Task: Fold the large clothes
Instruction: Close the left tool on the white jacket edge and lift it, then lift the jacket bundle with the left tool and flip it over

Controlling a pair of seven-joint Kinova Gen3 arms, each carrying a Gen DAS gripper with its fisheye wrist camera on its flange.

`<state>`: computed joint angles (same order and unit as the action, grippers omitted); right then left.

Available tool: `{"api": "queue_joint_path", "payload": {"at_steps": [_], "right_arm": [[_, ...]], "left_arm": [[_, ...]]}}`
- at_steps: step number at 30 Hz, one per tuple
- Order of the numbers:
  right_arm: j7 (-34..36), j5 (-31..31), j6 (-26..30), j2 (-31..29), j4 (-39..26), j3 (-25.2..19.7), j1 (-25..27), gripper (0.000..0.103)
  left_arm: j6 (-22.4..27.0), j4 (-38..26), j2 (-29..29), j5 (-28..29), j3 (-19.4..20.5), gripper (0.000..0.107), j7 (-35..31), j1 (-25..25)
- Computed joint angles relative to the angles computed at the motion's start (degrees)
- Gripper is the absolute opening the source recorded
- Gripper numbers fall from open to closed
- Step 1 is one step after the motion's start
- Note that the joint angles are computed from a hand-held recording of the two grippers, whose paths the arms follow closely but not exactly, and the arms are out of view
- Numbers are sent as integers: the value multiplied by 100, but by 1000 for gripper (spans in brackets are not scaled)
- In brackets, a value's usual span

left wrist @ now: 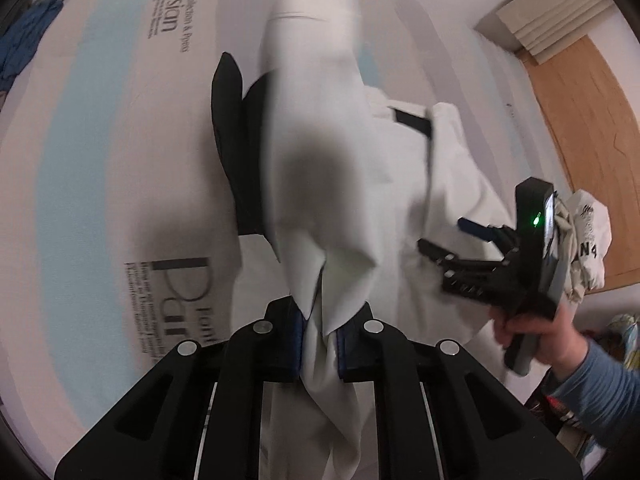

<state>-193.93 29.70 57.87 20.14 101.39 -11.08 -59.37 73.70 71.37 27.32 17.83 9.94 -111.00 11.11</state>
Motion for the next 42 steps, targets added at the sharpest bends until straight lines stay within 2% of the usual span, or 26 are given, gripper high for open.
{"api": "queue_joint_path", "payload": {"at_steps": [7,15,22,27,30,35,42], "right_arm": [[-362,365,362,-471,454,-201,-245,86],[-825,517,529,-1010,917,-603,-117,86],[-1107,559,737,-1391,1180,-943,-54,86],[-1147,427,878,-1643,1339,-1104,78,86],[-1230,323,858,-1819,1501,-1223,180,86],[-1276,171,743,-2093,1859,-1430,322,86],[-1244,179,433,-2243,2180,-1469,670,86]], "left_arm": [[-134,-141,47,-244,37,10,765,698],[-99,-343,13,-571,87,10,1661,1333],[151,-994,218,-784,165,9,2513,1966],[322,-1505,632,-1268,41,9,3229,2609],[240,-1520,842,-1662,-97,8,3523,3022],[94,-1541,1063,-1962,-129,8,3914,3424],[244,-2265,1511,-2003,-63,7,4190,3849]]}}
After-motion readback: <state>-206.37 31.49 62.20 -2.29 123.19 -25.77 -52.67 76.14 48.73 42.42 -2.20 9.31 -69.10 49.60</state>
